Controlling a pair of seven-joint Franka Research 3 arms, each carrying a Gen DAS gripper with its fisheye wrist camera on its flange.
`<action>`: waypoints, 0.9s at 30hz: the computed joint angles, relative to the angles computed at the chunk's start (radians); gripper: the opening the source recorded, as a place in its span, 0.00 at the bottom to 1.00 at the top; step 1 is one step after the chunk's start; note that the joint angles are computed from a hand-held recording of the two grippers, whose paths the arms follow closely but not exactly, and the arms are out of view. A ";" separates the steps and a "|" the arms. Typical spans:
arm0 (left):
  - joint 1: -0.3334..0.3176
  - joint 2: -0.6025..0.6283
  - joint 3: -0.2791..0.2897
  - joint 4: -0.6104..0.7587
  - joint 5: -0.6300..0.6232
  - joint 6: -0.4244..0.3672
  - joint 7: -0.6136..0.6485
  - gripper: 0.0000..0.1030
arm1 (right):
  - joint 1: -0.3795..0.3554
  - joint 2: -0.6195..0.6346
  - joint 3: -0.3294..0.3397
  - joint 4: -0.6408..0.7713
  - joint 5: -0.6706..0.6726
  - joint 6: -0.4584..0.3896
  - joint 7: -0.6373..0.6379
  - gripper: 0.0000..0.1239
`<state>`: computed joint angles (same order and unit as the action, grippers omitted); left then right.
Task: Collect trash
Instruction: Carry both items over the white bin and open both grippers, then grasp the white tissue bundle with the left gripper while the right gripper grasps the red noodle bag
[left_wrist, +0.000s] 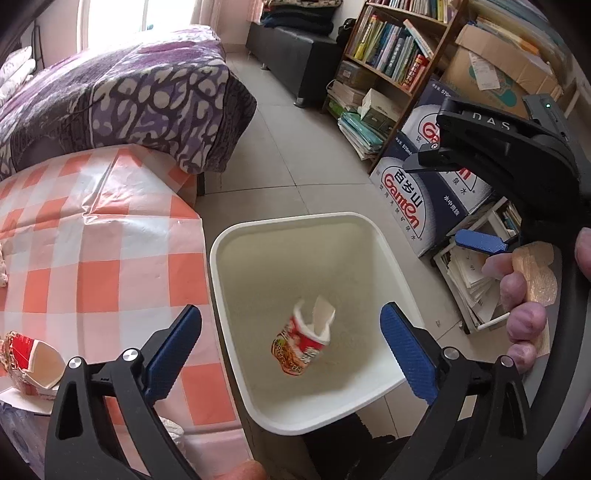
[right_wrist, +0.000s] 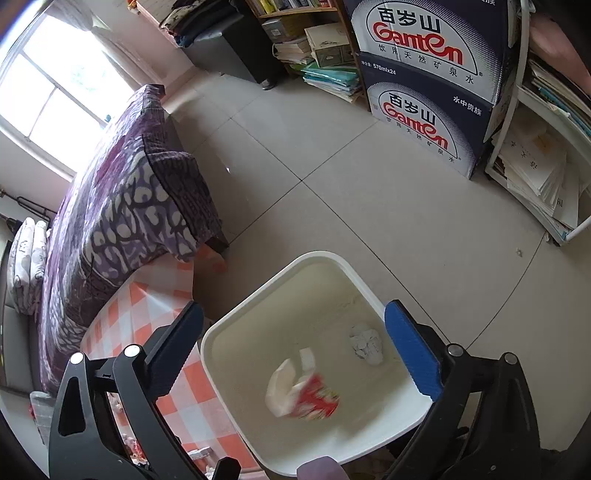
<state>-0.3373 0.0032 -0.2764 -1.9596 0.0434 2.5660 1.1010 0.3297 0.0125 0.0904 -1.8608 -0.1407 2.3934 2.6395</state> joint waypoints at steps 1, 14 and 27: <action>0.000 -0.001 0.000 0.003 0.020 -0.010 -0.012 0.92 | 0.001 0.000 0.000 0.000 -0.001 0.002 0.001 0.76; 0.043 -0.072 0.025 -0.048 0.206 -0.131 -0.165 0.92 | 0.039 0.061 0.009 0.060 0.053 -0.003 -0.036 0.77; 0.213 -0.112 0.111 -0.071 0.389 -0.284 -0.341 0.92 | 0.140 0.246 0.011 0.281 0.079 -0.098 -0.125 0.77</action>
<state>-0.1242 -0.1083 -0.1655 -2.0309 0.4322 2.2816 0.7603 0.4694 0.2582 0.1011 -1.5794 -0.0618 2.2951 2.5141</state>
